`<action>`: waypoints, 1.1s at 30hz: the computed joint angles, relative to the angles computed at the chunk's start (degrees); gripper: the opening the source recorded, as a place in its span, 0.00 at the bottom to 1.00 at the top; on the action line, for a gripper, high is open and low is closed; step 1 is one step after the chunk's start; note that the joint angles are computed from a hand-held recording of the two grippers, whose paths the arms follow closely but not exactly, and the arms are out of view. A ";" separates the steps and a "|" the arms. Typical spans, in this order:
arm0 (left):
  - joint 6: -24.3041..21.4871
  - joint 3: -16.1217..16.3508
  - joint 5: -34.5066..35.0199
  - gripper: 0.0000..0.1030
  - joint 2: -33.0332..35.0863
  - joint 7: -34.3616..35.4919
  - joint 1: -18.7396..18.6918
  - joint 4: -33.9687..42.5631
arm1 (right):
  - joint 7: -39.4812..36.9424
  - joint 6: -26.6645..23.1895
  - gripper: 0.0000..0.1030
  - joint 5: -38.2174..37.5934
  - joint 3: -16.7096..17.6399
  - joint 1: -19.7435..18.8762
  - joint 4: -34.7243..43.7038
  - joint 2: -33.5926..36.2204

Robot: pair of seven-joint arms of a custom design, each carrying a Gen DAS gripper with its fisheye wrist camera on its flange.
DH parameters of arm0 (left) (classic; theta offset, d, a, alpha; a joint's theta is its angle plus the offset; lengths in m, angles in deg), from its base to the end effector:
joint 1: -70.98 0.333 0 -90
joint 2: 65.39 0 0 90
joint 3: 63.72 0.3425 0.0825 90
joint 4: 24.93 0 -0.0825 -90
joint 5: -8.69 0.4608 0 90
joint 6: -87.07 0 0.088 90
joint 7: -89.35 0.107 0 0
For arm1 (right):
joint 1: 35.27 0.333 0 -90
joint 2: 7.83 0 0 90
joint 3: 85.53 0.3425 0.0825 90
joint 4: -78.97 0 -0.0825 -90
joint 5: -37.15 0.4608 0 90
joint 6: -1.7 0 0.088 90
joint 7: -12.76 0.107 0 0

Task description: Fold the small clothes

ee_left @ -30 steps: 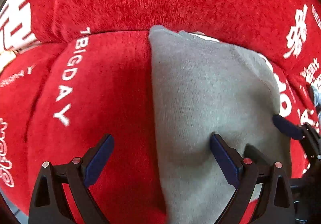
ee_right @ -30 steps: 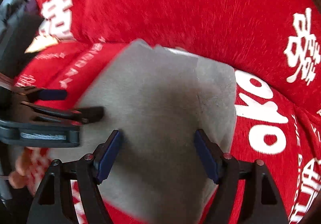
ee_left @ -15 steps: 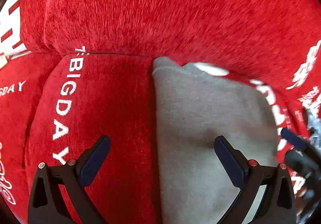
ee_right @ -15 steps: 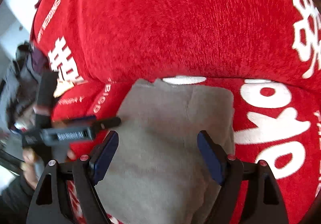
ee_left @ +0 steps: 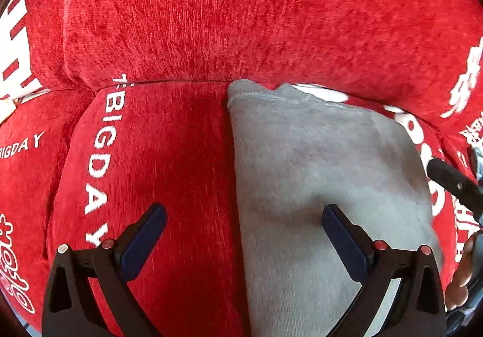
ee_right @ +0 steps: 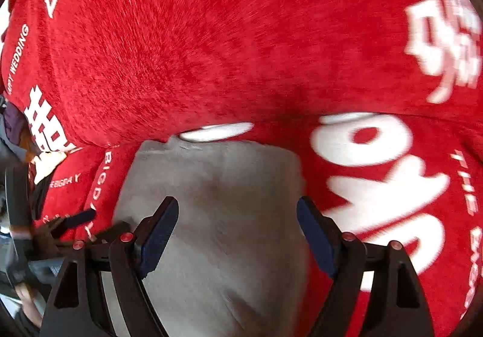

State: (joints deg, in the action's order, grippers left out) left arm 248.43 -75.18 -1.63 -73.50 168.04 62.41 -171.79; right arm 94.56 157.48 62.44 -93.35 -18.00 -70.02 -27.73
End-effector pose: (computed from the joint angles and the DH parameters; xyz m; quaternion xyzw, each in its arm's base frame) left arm 0.4929 -0.1690 0.3250 -0.6944 0.6920 -0.1851 0.0686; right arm 0.4911 0.0671 0.3956 -0.6612 0.7003 -0.0417 0.2657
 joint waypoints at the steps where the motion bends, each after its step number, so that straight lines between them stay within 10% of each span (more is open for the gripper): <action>1: -0.06 0.35 -1.16 1.00 -1.10 1.47 -0.51 -0.89 | 0.17 -0.43 0.81 -0.06 -0.23 -0.52 -1.57 -2.01; 8: -0.21 1.16 -7.76 1.00 -5.78 7.76 -3.51 -4.48 | -0.07 -4.39 0.81 -3.19 -2.46 -2.62 -7.98 -11.04; 16: -4.79 4.05 -21.49 1.00 -3.27 18.47 -7.02 -2.29 | -10.20 -8.36 0.81 9.87 -10.47 4.58 -5.69 -6.85; 25: -5.58 2.15 -34.72 1.00 1.82 26.98 -6.04 1.13 | -18.92 -8.01 0.81 22.27 -6.41 4.29 -3.70 -0.59; 33: -2.96 1.32 -35.96 0.42 -1.67 31.26 -6.82 -0.71 | -15.56 -4.12 0.41 17.01 -0.31 2.34 -5.05 -3.94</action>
State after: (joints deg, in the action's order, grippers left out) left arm 245.47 -73.86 -37.59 -75.17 199.31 55.59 -172.50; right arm 79.00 153.36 79.46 -93.66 -15.66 -75.07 -31.67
